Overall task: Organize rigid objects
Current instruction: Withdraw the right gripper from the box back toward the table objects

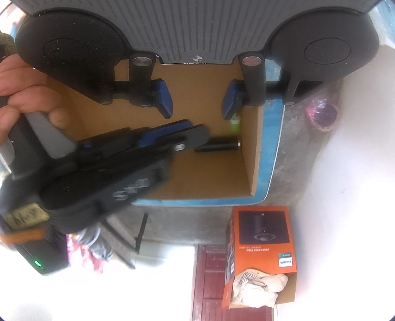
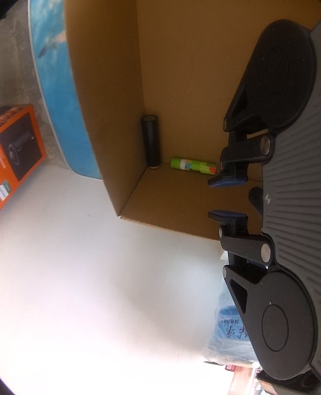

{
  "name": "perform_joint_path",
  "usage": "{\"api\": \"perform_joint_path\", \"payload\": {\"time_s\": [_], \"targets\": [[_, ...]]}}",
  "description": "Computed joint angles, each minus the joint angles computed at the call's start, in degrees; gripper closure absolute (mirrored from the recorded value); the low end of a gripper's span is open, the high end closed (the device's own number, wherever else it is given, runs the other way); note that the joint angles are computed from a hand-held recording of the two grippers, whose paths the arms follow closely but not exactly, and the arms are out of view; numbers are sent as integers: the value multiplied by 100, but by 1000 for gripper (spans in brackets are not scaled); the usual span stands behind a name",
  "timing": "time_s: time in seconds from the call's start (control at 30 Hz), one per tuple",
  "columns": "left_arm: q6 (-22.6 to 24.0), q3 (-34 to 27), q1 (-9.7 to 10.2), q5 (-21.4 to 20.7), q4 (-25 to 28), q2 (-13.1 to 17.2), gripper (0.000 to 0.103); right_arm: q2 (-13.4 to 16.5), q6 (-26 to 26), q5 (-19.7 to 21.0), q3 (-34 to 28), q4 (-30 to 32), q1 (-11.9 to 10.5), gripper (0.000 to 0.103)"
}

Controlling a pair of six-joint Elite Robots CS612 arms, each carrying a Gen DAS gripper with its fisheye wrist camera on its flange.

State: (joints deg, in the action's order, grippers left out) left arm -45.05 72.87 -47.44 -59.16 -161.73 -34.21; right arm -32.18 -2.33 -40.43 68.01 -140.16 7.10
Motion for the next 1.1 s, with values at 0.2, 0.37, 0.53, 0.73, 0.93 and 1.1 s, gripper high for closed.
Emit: {"api": "perform_joint_path", "payload": {"time_s": [0.2, 0.37, 0.53, 0.73, 0.93, 1.1], "targets": [[206, 482, -250, 316, -854, -221, 30, -604, -68, 446, 1123, -1170, -350, 74], [495, 740, -477, 388, -1555, -251, 10, -1061, -4, 626, 2181, -2422, -694, 52], [674, 762, -681, 51, -2057, -79, 7, -1312, 160, 557, 3151, -3481, -975, 52], [708, 578, -826, -490, -2181, 215, 9, -1210, 593, 495, 3721, -3579, -1143, 52], [823, 293, -886, -685, -1376, 373, 28, -910, 1326, 619, 3788, -3292, -1212, 52], [709, 264, -884, -899, -1397, 444, 35, -690, 1809, 542, 3628, -3669, -1192, 52]]}}
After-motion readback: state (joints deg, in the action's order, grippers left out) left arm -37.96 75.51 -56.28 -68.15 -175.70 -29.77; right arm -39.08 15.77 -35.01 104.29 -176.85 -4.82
